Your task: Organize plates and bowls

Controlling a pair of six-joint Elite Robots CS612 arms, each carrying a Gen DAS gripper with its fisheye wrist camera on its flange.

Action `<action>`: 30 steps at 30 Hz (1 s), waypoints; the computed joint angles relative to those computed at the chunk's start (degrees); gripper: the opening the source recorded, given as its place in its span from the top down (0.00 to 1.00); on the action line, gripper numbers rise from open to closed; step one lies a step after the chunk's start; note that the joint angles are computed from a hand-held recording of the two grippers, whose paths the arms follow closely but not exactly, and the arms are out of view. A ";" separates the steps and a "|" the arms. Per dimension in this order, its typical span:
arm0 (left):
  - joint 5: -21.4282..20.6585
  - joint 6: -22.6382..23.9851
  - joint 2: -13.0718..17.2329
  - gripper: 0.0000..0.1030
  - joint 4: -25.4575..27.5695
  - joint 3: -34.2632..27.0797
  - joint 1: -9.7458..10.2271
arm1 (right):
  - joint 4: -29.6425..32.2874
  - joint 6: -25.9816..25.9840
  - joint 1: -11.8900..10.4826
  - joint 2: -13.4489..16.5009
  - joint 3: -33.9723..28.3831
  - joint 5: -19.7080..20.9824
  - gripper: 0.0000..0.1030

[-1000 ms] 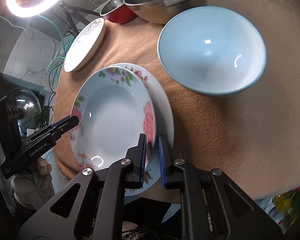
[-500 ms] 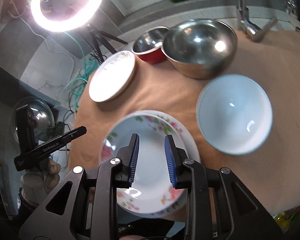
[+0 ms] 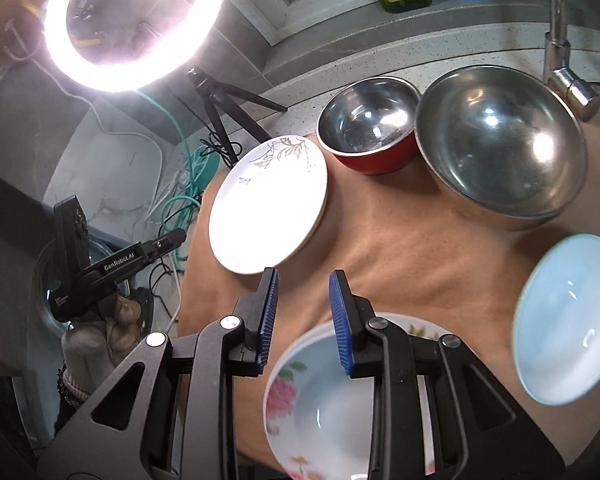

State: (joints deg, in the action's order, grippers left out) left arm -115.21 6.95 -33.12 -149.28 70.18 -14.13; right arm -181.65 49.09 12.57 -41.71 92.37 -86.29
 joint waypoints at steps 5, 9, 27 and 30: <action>-1.33 -0.40 3.35 0.83 3.81 -6.02 0.24 | 3.25 1.21 -0.31 2.35 -3.71 -0.58 0.74; -2.49 0.56 4.86 0.83 5.92 -8.88 0.10 | 4.35 3.15 -1.01 4.02 -5.80 0.34 0.74; -3.83 2.66 9.37 0.83 13.31 -16.77 -0.43 | 9.68 4.00 -1.94 7.52 -11.45 0.86 0.78; -4.11 2.92 9.76 0.83 14.29 -17.40 -0.51 | 10.54 3.67 -2.06 7.85 -11.99 1.25 0.82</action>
State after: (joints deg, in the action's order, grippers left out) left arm -119.32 9.87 -23.36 -134.99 52.78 -14.64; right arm -171.11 52.76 10.51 -33.86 80.38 -85.04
